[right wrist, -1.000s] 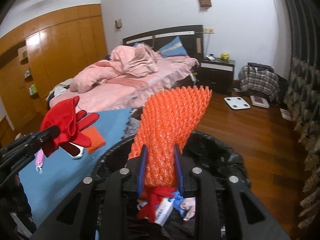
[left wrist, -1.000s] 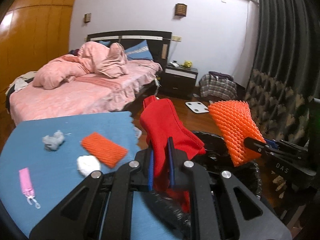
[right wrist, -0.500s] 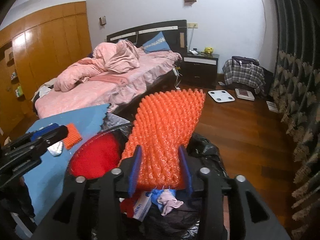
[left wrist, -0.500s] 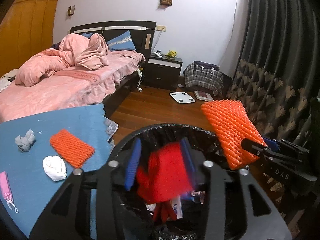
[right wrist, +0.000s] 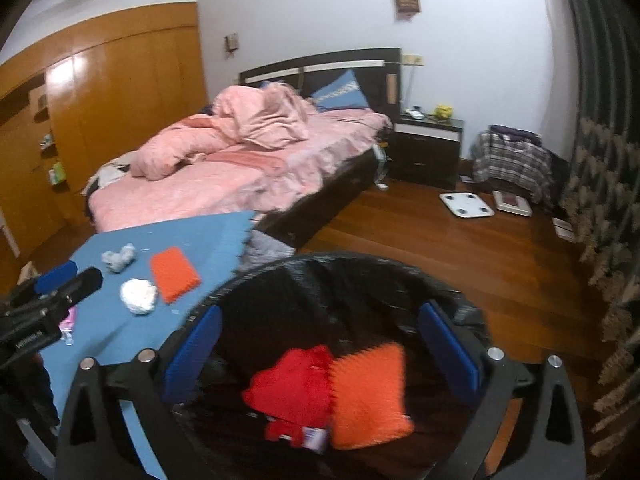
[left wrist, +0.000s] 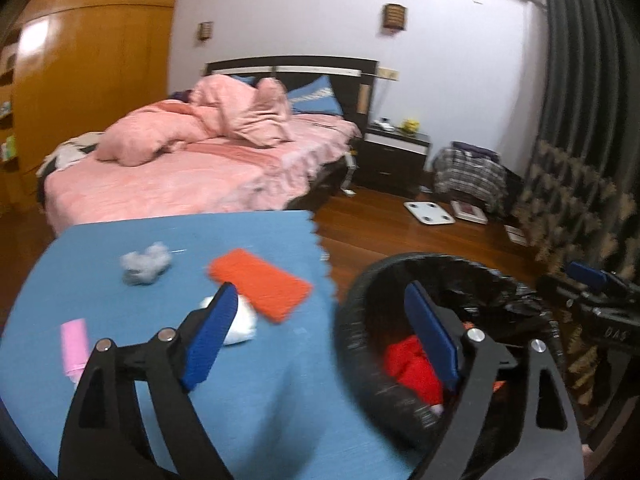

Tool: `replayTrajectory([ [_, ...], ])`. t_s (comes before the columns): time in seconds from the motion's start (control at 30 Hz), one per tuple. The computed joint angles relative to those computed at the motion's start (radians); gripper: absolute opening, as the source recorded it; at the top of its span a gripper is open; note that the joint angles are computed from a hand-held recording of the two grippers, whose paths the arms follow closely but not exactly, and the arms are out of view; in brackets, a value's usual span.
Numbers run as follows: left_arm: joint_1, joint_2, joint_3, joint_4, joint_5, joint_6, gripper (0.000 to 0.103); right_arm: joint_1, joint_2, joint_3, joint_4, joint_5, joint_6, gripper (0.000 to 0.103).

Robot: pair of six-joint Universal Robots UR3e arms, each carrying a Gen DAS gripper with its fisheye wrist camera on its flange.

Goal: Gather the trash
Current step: 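Open both tools to drop the pad and cloth into the bin, then grasp the white tissue ball with the right tool while the left grasps the pink mask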

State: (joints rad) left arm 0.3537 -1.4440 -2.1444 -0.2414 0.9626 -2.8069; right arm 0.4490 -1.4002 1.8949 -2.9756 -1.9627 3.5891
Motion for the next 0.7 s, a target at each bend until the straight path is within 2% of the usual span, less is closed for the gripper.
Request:
replayTrajectory([
  [0.3, 0.309, 0.14, -0.098, -0.081, -0.042, 0.09, 0.087, 0.119, 0.299, -0.405, 0.056, 0.061, -0.058, 0.097],
  [0.5, 0.451, 0.119, -0.104, -0.092, -0.038, 0.137, 0.087, 0.177, 0.507, -0.727, 0.151, 0.085, -0.096, 0.097],
  [0.7, 0.509, 0.046, -0.07, -0.068, -0.011, 0.147, 0.087, 0.213, 0.711, -1.054, 0.279, 0.105, -0.111, 0.097],
])
